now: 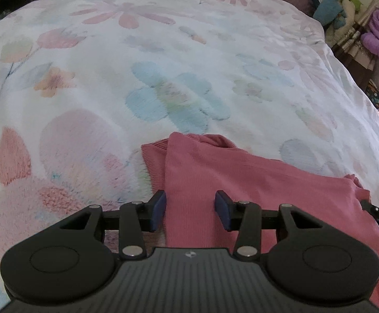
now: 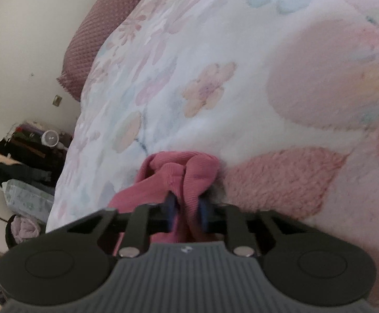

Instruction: Fold small clothes

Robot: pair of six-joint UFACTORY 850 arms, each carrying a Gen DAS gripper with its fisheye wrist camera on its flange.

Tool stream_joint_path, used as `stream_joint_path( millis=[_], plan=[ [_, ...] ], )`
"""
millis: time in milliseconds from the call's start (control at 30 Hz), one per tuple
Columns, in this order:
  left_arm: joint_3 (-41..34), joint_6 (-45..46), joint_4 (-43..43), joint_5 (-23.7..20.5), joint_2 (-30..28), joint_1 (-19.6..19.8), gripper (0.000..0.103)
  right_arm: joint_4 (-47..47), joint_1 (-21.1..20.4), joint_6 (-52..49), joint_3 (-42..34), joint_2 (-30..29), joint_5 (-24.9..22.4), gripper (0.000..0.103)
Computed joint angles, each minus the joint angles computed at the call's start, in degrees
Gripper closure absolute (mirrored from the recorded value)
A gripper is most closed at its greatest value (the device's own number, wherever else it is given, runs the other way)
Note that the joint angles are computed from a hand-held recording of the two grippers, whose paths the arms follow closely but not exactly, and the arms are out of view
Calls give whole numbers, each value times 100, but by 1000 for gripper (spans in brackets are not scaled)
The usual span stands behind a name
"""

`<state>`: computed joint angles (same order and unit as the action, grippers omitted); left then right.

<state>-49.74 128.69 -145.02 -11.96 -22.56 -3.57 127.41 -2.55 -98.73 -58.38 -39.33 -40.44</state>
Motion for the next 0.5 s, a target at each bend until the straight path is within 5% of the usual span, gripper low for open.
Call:
stream_joint_path(
  millis=[300, 500],
  plan=[
    [329, 110, -55, -229, 400, 156, 52, 1032, 649, -1516, 240, 953, 961, 97],
    [618, 255, 43, -348, 767, 330, 52, 911, 1415, -1334, -124, 1338, 1706, 97]
  ],
)
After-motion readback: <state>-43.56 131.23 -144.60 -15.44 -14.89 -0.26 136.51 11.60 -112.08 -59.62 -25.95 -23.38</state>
